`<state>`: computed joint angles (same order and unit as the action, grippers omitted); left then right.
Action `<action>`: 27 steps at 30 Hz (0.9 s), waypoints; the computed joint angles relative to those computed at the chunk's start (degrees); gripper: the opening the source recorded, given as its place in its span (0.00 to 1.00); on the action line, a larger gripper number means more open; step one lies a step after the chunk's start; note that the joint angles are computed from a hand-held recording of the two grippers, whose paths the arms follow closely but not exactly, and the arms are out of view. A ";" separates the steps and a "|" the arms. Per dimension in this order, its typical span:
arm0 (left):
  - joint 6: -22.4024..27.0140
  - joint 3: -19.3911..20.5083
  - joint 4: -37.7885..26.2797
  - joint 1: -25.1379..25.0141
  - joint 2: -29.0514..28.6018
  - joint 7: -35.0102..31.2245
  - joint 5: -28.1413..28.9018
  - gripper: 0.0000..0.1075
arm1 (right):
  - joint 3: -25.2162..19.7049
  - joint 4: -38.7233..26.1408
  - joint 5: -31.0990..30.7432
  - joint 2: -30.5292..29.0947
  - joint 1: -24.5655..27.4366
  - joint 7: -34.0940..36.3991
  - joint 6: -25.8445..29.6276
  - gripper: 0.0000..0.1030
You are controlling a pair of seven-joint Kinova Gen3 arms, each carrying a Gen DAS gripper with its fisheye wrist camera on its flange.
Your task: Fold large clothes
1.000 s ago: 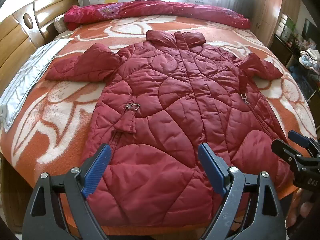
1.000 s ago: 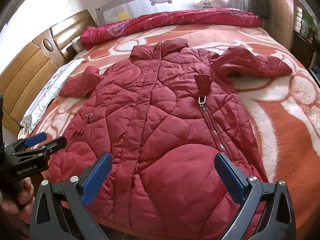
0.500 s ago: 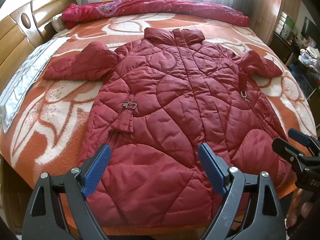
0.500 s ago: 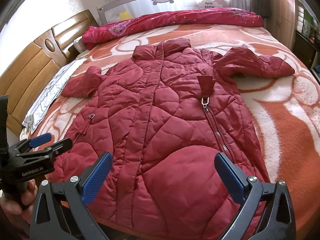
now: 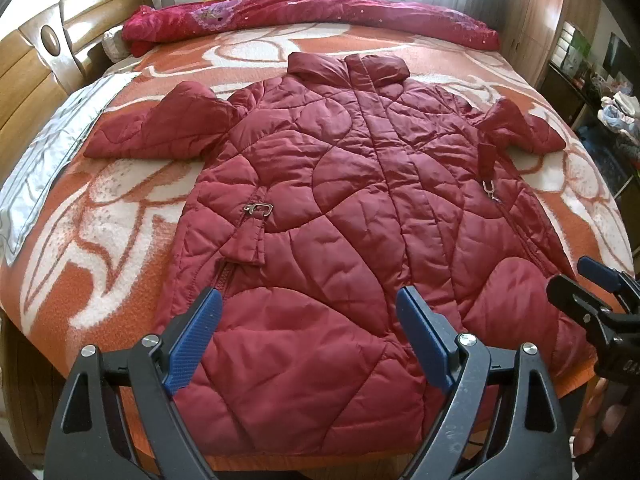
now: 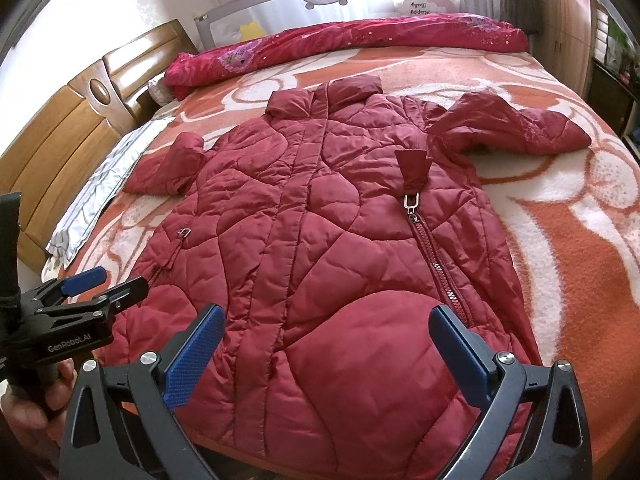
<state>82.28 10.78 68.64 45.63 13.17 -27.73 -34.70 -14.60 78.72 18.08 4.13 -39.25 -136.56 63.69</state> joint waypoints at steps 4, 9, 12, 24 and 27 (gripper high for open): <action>0.68 -0.04 -0.66 -0.25 0.41 -0.68 1.01 0.83 | 0.04 0.02 -0.10 -0.02 0.08 0.10 0.03 0.99; -0.45 -0.11 0.35 0.04 0.17 0.06 -0.01 0.83 | 0.06 0.13 -0.26 -0.11 0.22 0.19 -0.12 0.99; -1.04 0.09 0.56 -0.30 0.45 -0.06 -0.33 0.83 | 0.24 0.13 -0.65 -0.14 0.56 0.38 -0.43 0.99; -4.54 -0.55 3.06 -0.91 0.02 0.45 -3.53 0.83 | 1.35 3.29 -3.70 -1.98 4.39 1.45 -3.79 0.99; -4.64 -1.06 3.09 -1.99 0.20 0.10 -2.53 0.83 | 1.77 4.35 -4.61 -2.65 6.03 1.96 -4.64 0.99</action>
<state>77.63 9.71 71.73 43.64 13.37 -27.63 -37.23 -12.83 83.07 13.47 1.48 -33.22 -134.60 59.05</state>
